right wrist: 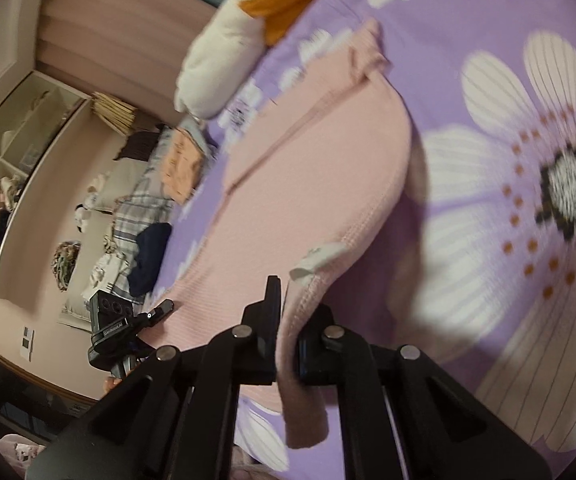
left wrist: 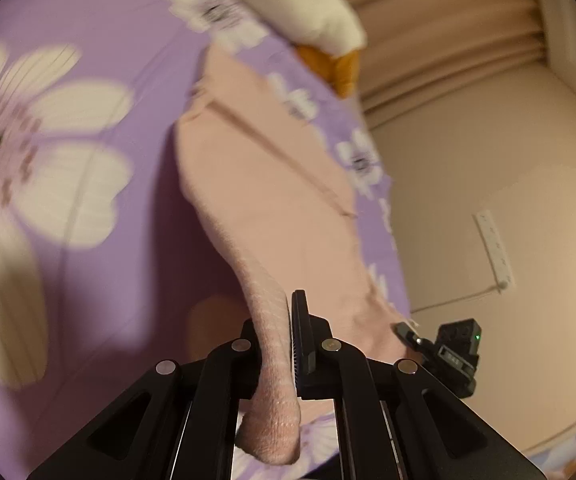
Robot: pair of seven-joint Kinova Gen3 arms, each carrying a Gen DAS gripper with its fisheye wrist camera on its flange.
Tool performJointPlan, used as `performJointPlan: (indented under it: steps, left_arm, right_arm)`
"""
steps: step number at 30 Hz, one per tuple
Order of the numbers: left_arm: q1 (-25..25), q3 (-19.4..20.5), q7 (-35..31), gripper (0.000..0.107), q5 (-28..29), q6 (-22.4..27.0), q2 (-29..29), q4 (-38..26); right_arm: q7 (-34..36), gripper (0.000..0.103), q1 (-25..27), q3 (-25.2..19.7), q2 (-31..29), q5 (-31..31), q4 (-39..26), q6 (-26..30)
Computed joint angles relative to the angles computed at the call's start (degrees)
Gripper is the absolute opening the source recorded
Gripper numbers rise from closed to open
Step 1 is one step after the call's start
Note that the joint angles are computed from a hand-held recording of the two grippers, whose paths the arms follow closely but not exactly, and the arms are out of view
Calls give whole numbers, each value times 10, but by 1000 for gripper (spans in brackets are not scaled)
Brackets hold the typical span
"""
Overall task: Fold small clothes
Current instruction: 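Lift the hem with both grippers and fold it toward the collar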
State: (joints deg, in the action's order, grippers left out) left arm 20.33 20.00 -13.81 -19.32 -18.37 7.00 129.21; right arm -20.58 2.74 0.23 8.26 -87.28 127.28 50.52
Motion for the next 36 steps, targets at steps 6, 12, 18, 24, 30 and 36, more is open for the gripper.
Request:
performJointPlan:
  steps: [6, 12, 18, 24, 30, 36]
  left_arm:
    - [29, -22, -76, 0, 44, -1, -16, -24]
    - [41, -30, -109, 0, 69, -20, -30, -20]
    - [57, -37, -149, 0, 97, -6, -45, -30]
    - [69, -39, -188, 0, 118, 13, -56, -41]
    - [79, -41, -209, 0, 128, 25, -77, -45]
    - [92, -36, -256, 0, 172, 33, -103, -42]
  right_arm:
    - [23, 6, -12, -3, -31, -15, -11, -5]
    - [58, 5, -12, 3, -49, -41, -3, 13]
    - [79, 5, -15, 10, -75, -55, 4, 16]
    - [93, 5, -16, 15, -90, -61, 10, 23]
    - [104, 5, -14, 21, -111, -60, 14, 37]
    - [99, 5, -6, 34, -142, -42, 13, 62]
